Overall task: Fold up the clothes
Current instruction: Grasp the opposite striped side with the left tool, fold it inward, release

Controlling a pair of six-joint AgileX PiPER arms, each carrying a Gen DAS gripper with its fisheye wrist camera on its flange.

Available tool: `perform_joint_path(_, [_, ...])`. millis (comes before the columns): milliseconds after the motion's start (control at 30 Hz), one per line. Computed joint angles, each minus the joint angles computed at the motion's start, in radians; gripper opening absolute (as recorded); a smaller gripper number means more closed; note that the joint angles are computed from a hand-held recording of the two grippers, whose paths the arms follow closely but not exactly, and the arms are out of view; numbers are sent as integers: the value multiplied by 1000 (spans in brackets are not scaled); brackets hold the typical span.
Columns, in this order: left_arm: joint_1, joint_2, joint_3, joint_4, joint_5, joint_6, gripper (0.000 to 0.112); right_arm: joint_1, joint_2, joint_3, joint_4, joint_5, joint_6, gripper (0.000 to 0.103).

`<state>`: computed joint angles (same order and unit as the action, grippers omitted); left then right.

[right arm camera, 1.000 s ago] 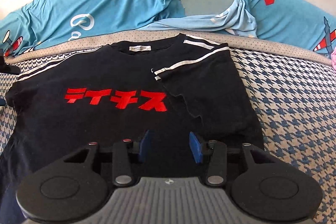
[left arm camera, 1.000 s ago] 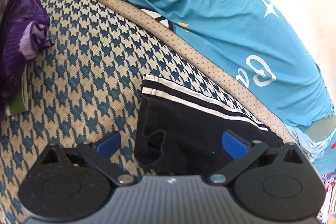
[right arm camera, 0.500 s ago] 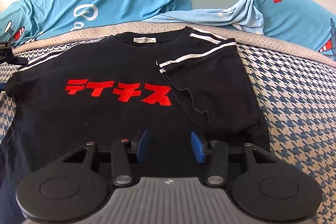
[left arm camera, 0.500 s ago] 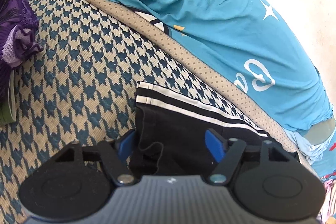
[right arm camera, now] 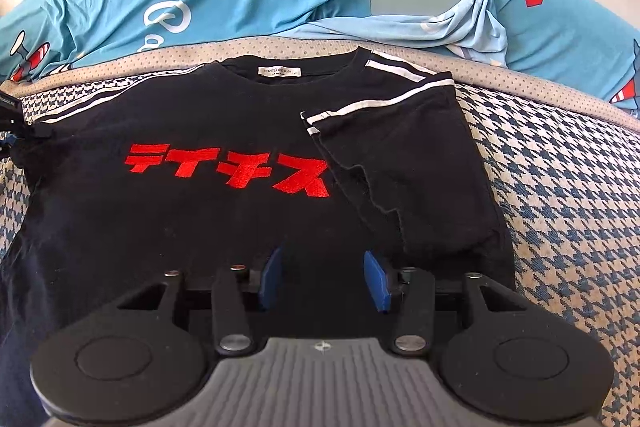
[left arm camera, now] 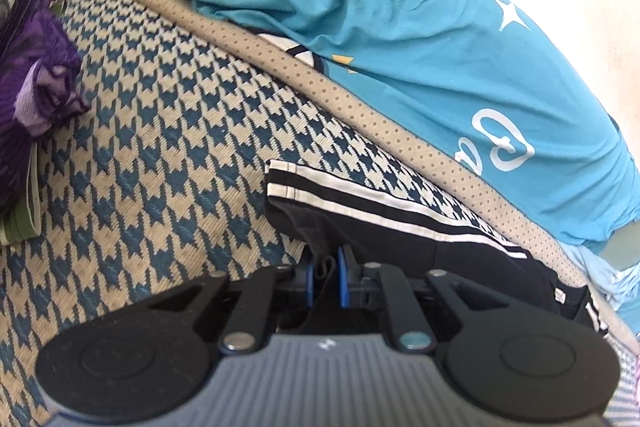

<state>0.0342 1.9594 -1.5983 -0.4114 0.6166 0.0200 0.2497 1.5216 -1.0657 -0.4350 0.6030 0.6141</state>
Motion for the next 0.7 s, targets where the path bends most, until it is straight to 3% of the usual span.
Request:
perform_joint_path(133, [-78, -58, 69, 111, -100, 19, 10, -2, -6, 2, 1, 2, 0, 45])
perform_joint_path(233, [-134, -109, 139, 73, -153, 130, 10, -5, -8, 2, 2, 2, -2, 45])
perform_joint_path(333, [-192, -139, 187, -14, -165, 284, 10, -8, -8, 1, 2, 0, -3, 45])
perform_joint_path(433, [-229, -143, 212, -130, -116, 469, 15, -9, -4, -2, -1, 1, 0, 45])
perform_joint_path(567, [-227, -124, 205, -265, 17, 640, 51, -6, 0, -6, 2, 3, -6, 45])
perform_joint_path(700, [-231, -158, 249, -315, -12, 708, 58, -6, 1, -7, 2, 4, -9, 45])
